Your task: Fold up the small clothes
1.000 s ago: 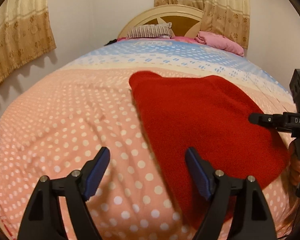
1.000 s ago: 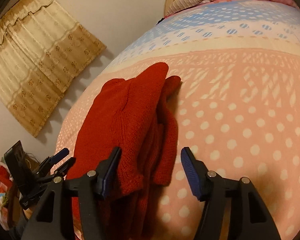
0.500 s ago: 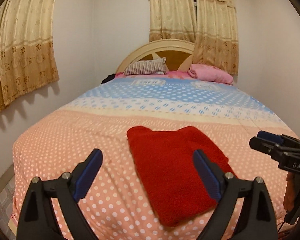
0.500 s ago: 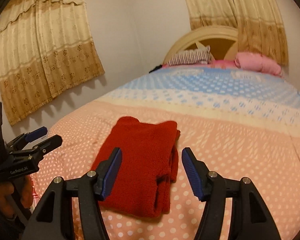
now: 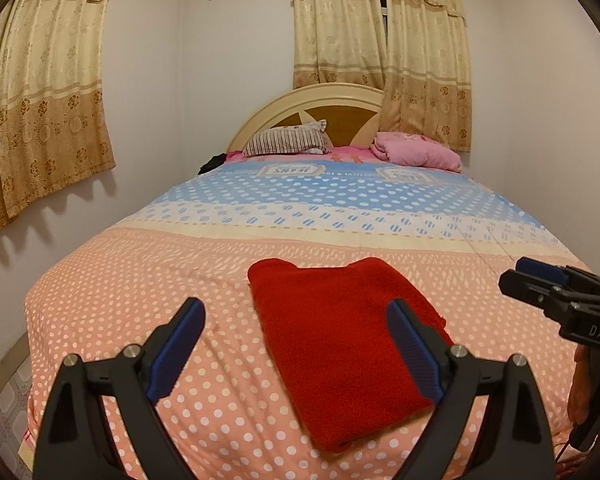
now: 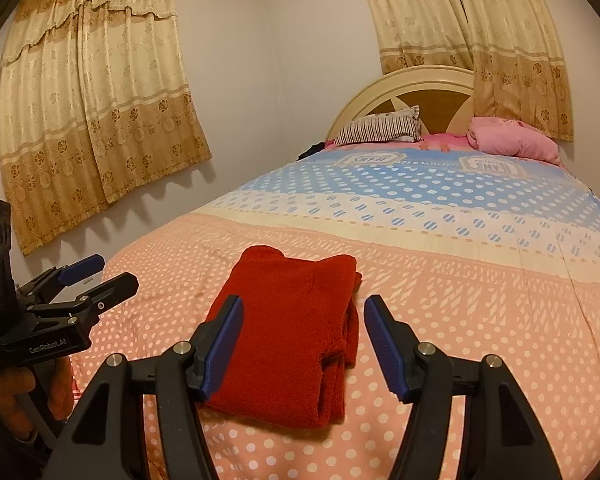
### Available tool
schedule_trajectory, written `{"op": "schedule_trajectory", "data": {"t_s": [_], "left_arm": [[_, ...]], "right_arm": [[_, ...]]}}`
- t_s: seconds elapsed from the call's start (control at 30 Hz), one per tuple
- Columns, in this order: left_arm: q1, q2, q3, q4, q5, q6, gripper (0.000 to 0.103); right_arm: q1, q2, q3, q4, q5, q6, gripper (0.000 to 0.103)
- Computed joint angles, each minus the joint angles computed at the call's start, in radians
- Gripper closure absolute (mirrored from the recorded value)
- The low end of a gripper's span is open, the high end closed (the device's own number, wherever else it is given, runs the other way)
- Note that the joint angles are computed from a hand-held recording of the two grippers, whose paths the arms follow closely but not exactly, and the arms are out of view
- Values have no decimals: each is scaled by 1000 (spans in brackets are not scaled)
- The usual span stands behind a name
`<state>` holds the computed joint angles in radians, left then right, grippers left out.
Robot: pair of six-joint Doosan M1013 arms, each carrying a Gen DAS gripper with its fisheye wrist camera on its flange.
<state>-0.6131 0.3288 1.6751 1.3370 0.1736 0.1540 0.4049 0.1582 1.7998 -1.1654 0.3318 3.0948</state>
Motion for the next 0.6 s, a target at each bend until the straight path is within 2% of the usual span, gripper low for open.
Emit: {"op": "schedule_trajectory", "data": {"t_s": [0.6], "left_arm": [[-1,-1,2,6,1,-8,8]], "right_arm": [[3,-2,-3,41,-4,-36,39]]}}
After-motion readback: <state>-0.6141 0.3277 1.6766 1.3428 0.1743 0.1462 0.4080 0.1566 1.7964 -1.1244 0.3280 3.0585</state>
